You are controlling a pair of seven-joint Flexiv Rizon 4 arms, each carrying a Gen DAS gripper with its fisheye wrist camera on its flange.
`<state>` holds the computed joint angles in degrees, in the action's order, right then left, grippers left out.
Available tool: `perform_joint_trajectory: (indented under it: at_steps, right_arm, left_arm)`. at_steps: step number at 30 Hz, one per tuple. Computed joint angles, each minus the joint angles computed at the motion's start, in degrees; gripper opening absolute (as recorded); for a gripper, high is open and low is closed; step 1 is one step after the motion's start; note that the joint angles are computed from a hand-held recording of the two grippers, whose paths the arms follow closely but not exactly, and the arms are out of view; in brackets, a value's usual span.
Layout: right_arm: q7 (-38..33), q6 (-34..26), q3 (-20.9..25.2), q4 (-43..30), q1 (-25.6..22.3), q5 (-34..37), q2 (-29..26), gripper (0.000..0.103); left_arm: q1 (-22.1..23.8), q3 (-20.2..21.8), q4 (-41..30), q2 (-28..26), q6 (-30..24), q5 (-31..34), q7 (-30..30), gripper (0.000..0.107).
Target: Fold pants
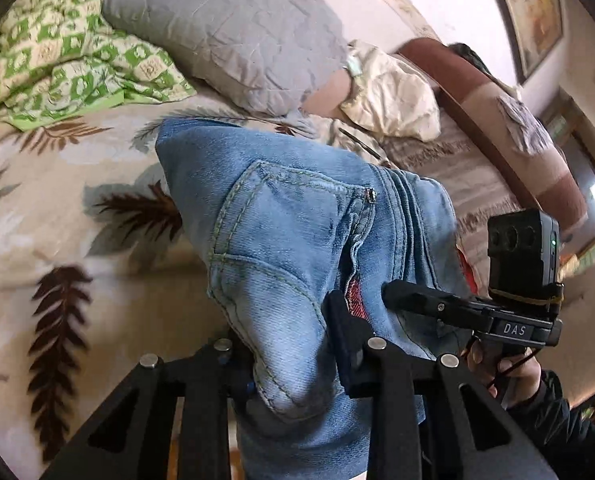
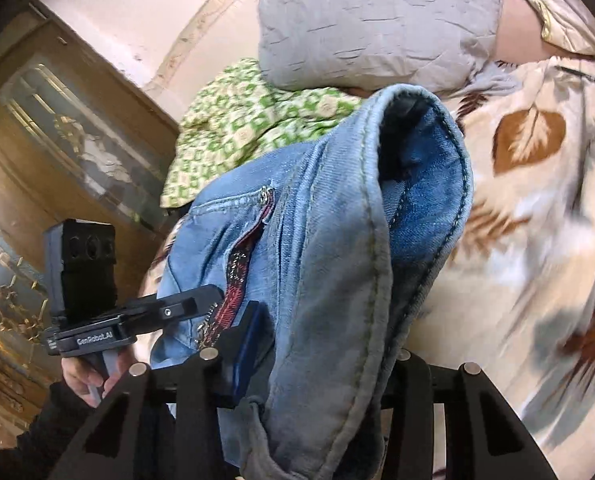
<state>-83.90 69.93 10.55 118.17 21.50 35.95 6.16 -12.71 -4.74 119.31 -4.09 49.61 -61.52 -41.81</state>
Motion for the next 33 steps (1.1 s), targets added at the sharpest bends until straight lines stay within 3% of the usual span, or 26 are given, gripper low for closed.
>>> perform_joint_trajectory:
  at_steps: [6,8,10,13,17,20,21,22,24,27,30,33]
  right_arm:
    - [-3.4,-8.8,-2.3,-6.7,-4.4,2.1,-7.8,0.046]
    - [-3.6,-10.8,-1.6,-8.2,-5.8,2.4,-11.2,0.046]
    - [-5.2,-11.4,-0.3,-9.4,-7.7,6.0,-14.3,0.046]
    - [-11.8,-12.2,1.6,-10.5,-11.8,15.0,-15.2,0.047]
    - [-12.4,-11.8,2.3,-10.9,-12.2,14.9,-15.7,0.048]
    - [-14.9,-13.5,2.7,-11.2,-13.9,17.4,-15.4,0.053]
    - [-14.8,-14.7,2.4,-11.3,-14.3,17.6,-15.0,0.058]
    - [-13.9,-16.6,1.9,-11.0,-14.8,16.4,-14.2,0.064]
    - [-8.7,-17.4,0.9,-8.4,-14.2,9.6,-10.9,0.072]
    - [-0.8,-15.0,0.3,-3.9,-11.9,-6.6,-5.6,0.074]
    - [-2.3,-12.3,-0.2,0.3,-11.0,-12.4,0.4,0.081]
    - [-0.9,-3.5,1.3,6.8,-10.6,-18.3,6.9,0.082]
  left_arm:
    - [1.4,-1.3,-5.5,-8.4,-0.2,7.8,-6.8,0.031]
    - [2.1,-1.5,-6.3,-11.2,-0.2,10.7,-9.9,0.039]
    - [3.2,-2.5,-5.9,-12.1,0.0,9.0,-9.7,0.047]
    - [4.6,-3.5,-5.7,-12.7,-1.4,5.7,-8.6,0.05]
    - [4.4,-3.6,-6.0,-12.9,-1.0,6.6,-9.2,0.05]
    - [3.9,-3.8,-4.9,-12.0,1.8,5.7,-8.2,0.064]
    - [3.4,-3.3,-4.8,-11.6,2.8,7.7,-9.8,0.074]
    - [2.7,-2.1,-5.1,-11.0,3.9,12.3,-13.5,0.084]
    - [2.2,-0.4,-4.2,-8.5,6.5,19.1,-17.5,0.087]
    - [2.1,-1.1,-0.5,-2.8,11.4,18.2,-9.6,0.09]
    - [-0.8,-1.0,4.8,2.6,23.7,19.8,-3.3,0.093]
    - [-4.0,-0.8,8.7,5.4,31.5,19.3,3.8,0.093]
